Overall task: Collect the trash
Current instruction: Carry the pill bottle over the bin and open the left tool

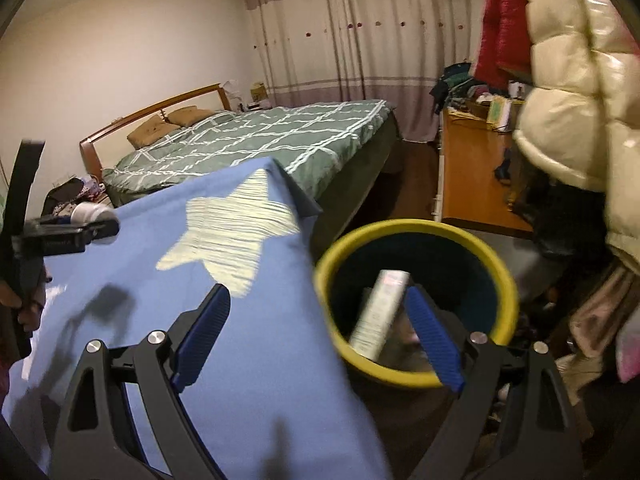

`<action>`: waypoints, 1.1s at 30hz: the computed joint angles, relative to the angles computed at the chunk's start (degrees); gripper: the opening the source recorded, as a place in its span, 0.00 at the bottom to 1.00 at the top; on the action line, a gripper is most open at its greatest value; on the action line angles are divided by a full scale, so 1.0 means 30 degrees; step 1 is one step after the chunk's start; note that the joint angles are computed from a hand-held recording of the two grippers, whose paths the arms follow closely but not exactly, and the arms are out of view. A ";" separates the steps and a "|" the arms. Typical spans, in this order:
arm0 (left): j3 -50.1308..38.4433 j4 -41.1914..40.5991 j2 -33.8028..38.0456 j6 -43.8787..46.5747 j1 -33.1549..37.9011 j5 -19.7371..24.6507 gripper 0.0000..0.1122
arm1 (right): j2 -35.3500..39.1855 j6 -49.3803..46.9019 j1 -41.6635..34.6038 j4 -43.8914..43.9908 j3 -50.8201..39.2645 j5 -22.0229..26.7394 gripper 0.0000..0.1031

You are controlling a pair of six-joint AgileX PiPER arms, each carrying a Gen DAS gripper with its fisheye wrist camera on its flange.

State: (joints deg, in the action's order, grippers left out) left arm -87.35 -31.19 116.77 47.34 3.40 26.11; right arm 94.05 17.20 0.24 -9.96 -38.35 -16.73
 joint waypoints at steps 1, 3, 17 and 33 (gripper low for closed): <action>0.0388 0.0075 -0.0334 -0.0182 -0.0602 -0.0135 0.75 | -0.0682 0.1074 -0.0790 -0.1307 0.0764 -0.0289 0.82; 0.0891 0.0585 -0.0815 -0.0996 -0.2165 -0.0261 0.75 | -0.1913 0.3142 -0.2353 -0.3913 0.1959 -0.0700 0.82; -0.6877 0.7631 0.4159 -0.9647 -1.0447 0.2787 0.75 | -0.3467 0.9837 -0.9903 -1.3577 0.4037 -0.3721 0.82; -1.4429 0.9024 0.8907 -1.1349 -1.1718 0.6509 0.84 | -0.2222 1.1751 -1.1977 -1.5945 0.3523 -0.4806 0.82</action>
